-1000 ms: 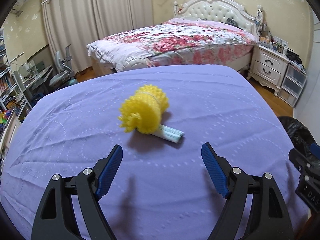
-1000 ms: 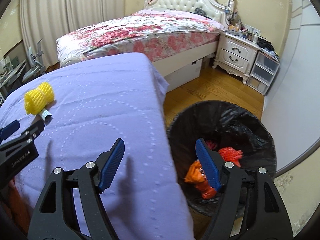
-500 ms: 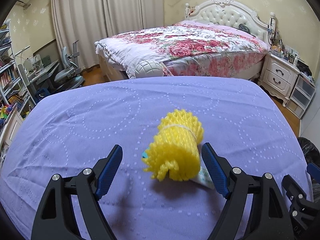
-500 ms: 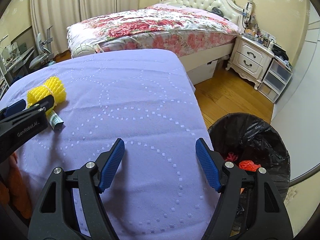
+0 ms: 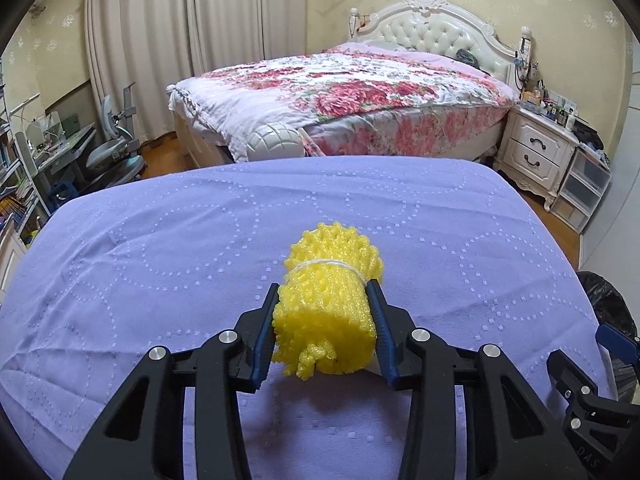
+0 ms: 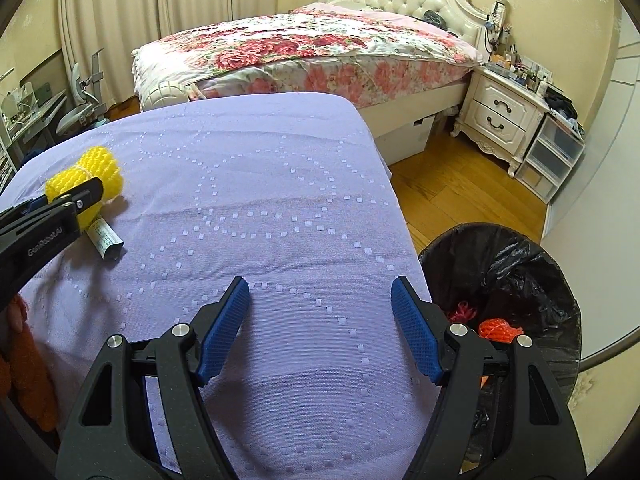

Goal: Collect trash
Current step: 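Grasp the yellow foam net with the left gripper while the right gripper grasps the teal sachet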

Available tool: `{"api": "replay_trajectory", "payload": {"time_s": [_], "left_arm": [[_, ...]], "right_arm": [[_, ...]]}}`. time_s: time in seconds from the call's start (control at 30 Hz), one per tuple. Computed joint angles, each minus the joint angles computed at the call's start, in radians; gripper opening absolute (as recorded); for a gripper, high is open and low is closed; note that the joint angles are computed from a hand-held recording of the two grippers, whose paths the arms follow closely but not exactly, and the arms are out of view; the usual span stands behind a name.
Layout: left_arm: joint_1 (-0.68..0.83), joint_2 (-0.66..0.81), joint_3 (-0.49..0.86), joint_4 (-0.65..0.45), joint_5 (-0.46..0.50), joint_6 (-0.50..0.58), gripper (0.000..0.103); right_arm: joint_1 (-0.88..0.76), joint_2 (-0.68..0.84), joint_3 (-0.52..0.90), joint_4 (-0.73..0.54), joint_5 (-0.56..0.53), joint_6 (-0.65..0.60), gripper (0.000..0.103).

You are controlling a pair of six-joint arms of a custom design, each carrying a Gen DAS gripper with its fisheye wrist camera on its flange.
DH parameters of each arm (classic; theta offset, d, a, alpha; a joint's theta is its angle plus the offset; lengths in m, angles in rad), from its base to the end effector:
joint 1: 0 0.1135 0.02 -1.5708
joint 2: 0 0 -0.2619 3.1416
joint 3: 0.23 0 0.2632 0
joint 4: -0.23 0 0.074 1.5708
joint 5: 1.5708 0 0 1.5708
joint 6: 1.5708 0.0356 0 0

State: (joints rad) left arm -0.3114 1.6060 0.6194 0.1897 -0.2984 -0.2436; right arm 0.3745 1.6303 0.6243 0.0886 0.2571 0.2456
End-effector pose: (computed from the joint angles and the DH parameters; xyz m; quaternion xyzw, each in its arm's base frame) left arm 0.2851 -0.0808 0.1173 -0.0250 0.9172 0.0302 0.3966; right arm 0.2726 0.0974 0.1045 -0.0194 0.9400 -0.0185 0.3401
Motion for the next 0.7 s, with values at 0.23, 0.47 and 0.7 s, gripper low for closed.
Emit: {"api": "replay_trajectory", "payload": {"time_s": [0.23,0.47,0.7], "left_arm": [[0.079,-0.113,-0.075,-0.004,0.023,0.021,0.042],[0.209,-0.190,-0.131,-0.031,0.068,0.077,0.042],[0.378,-0.246,-0.184,-0.080,0.170,0.143,0.042]], "right_arm": [[0.015,0.013,0.023,-0.011,0.010,-0.005,0.072],[0.074,0.043,0.076,-0.031,0.013,0.002,0.072],[0.172,0.080,0.152,-0.058,0.026,0.002,0.072]]}}
